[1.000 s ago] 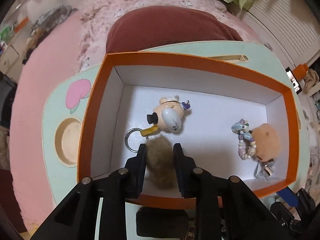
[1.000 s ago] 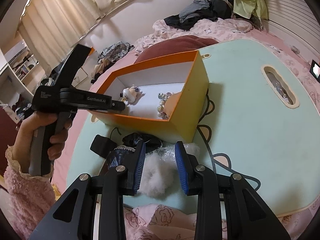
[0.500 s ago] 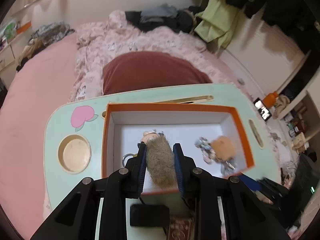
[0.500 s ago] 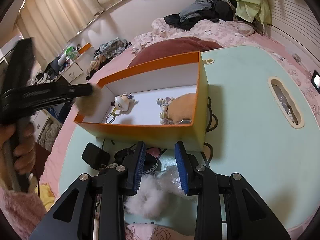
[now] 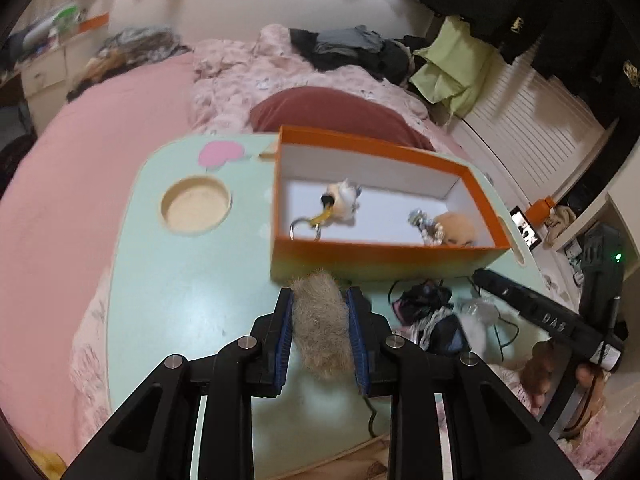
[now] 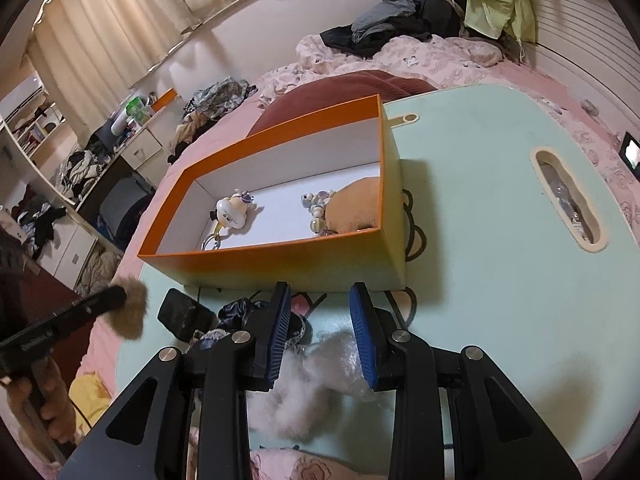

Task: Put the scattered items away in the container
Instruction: 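Grasp the brown fur pompom with the left tool and set it on table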

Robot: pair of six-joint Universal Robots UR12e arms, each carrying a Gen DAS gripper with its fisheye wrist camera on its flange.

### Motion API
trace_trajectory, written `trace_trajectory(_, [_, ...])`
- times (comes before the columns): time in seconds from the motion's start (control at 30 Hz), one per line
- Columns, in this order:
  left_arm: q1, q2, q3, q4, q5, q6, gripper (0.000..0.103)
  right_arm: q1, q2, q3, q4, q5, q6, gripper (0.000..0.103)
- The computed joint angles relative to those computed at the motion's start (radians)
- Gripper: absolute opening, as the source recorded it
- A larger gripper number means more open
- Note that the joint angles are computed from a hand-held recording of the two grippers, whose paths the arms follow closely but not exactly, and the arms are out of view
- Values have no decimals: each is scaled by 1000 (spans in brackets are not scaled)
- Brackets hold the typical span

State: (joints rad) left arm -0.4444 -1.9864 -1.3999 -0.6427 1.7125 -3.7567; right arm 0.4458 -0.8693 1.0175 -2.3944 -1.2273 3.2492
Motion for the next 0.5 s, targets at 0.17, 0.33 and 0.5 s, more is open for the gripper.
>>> trace_trajectory(0.17, [0,-1,-32,-8,-37,0,25,-6,-6,5,-18,7,22,32])
trace_trajectory(0.33, [-3,-18,-38,27,-60,-6,28,-7,-9,-1,-39,21,31,32])
trace_trajectory(0.5, [-28,-47,-20,72,-9,21,75,1,41,-118,18,86,28,32])
